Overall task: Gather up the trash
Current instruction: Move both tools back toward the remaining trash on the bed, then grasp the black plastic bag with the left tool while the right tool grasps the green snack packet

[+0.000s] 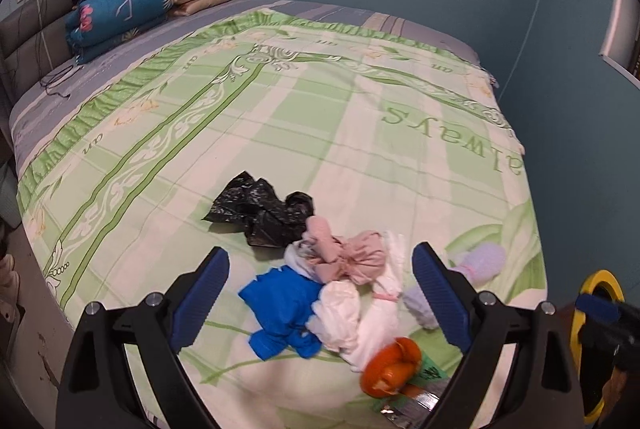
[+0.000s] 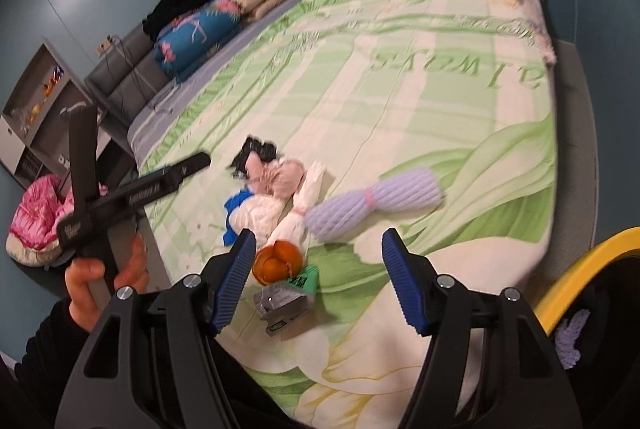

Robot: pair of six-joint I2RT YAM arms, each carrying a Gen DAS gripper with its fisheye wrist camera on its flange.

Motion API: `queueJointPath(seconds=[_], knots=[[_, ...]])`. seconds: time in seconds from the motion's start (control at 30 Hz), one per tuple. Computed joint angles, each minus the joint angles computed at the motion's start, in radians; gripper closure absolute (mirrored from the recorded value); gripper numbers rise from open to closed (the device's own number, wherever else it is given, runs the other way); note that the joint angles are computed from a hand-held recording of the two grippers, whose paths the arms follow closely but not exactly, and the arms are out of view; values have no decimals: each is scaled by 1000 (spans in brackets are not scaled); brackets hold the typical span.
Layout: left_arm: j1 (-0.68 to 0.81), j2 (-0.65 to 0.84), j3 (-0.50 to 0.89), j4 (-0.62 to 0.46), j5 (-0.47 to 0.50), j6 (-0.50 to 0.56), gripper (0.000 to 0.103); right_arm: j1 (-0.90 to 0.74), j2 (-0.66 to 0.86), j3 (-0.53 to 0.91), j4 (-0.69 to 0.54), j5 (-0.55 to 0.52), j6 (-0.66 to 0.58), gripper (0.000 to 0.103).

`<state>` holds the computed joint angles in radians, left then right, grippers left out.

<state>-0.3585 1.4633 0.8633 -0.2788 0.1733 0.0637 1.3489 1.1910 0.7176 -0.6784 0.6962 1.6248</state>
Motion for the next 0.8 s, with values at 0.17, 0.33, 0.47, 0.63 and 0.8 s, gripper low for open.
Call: queueJointPath(seconds=[0.17, 0.33, 0.47, 0.63, 0.8], knots=[[53, 142, 51, 45, 12, -5, 14, -94, 109, -33, 219, -138, -129, 41], [87, 286, 137, 56, 15, -16, 14, -141, 205, -38, 333, -238, -189, 41], [102, 376, 208, 49, 15, -34, 14, -144, 258, -26, 351, -261, -204, 40], [97, 477, 292, 41, -18, -40, 14, -170, 302, -37, 422, -327, -239, 40], [93, 558, 375, 25, -29, -56, 14, -191, 359, -24, 459, -374, -263, 40]])
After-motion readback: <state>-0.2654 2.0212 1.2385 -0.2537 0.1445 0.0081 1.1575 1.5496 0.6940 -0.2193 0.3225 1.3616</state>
